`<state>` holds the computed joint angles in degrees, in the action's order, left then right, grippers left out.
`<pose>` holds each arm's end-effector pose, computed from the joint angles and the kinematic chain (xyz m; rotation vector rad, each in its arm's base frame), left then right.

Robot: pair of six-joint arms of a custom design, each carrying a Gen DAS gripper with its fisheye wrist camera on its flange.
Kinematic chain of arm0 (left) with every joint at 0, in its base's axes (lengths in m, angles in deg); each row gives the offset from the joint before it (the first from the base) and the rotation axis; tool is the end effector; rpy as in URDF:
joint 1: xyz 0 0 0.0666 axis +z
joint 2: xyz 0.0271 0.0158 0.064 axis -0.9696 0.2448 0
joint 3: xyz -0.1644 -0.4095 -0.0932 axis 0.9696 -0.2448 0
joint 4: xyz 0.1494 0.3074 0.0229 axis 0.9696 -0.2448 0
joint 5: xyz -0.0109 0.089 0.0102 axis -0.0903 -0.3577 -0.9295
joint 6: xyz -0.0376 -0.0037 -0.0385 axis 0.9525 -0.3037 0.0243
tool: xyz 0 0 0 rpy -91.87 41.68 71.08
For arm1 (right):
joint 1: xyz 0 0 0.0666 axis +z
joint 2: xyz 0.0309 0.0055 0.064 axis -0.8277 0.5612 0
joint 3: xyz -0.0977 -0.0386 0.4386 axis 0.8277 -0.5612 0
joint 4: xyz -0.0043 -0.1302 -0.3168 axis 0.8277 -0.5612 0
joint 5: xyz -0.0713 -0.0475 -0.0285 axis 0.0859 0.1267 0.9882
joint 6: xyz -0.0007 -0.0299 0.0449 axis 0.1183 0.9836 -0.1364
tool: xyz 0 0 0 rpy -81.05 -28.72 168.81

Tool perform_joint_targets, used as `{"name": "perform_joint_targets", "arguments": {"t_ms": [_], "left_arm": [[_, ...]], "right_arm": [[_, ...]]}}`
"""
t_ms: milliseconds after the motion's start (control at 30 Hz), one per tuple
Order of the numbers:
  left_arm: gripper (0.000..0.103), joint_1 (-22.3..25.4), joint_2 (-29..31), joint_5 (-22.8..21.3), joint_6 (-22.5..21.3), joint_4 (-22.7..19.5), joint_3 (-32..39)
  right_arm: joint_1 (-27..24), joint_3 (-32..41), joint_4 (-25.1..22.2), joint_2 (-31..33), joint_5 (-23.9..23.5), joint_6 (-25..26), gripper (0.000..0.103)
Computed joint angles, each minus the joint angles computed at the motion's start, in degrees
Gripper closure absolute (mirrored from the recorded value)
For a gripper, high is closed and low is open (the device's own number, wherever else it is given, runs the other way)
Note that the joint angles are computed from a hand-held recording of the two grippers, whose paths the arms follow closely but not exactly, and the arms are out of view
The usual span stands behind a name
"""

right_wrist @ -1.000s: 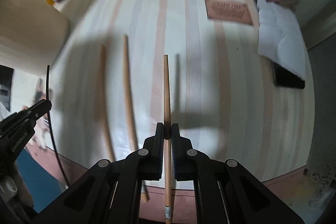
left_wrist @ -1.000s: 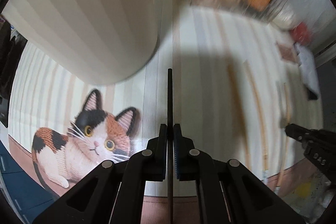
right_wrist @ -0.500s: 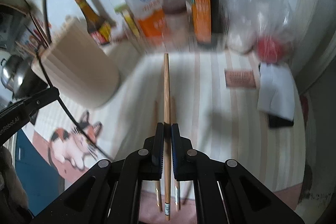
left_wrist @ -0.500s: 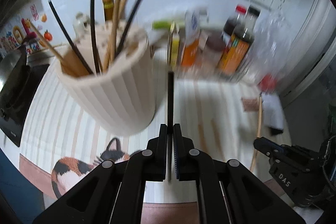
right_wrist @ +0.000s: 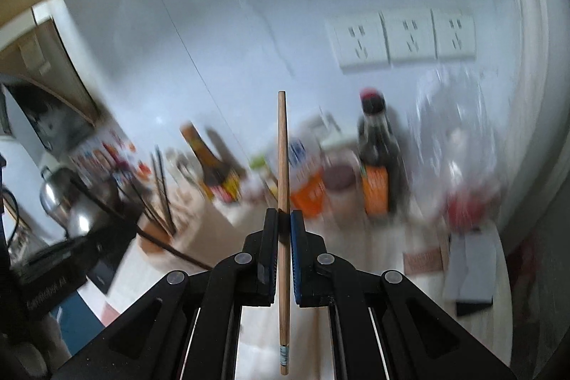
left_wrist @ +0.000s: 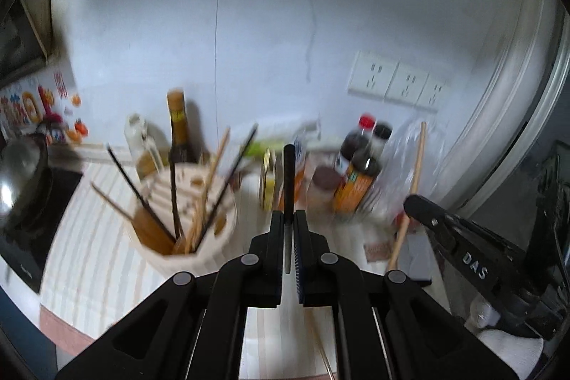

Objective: Organize utensils
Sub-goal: 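Lift both chopsticks and carry them over the utensil holder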

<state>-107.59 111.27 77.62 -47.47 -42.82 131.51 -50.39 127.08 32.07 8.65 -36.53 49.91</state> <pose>0.4089 -0.2474 0.6329 0.1164 2.3478 -0.2944 0.4162 0.0453 0.5634 0.0984 2.2538 0.3797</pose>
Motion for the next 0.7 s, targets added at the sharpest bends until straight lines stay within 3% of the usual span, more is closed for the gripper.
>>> {"name": "perform_joint_targets", "arguments": {"t_ms": [167,333,500,700], "left_arm": [[0.100,2.5,1.5,-1.2,-1.3,-2.7,8.5],[0.100,6.0,3.1,-5.1,-3.5,-5.9,15.6],[0.100,9.4,2.9,-6.0,-4.4,-6.3,15.8],[0.100,11.4,2.4,-5.6,-4.0,-5.1,13.3]], "right_arm": [[1.7,6.7,1.6,2.6,-0.3,-2.1,0.097],[4.5,12.1,3.3,5.6,-0.3,-4.4,0.097],[8.3,17.7,4.3,9.6,0.8,-5.7,0.097],[12.7,19.6,6.6,13.2,3.4,-5.7,0.097]]}}
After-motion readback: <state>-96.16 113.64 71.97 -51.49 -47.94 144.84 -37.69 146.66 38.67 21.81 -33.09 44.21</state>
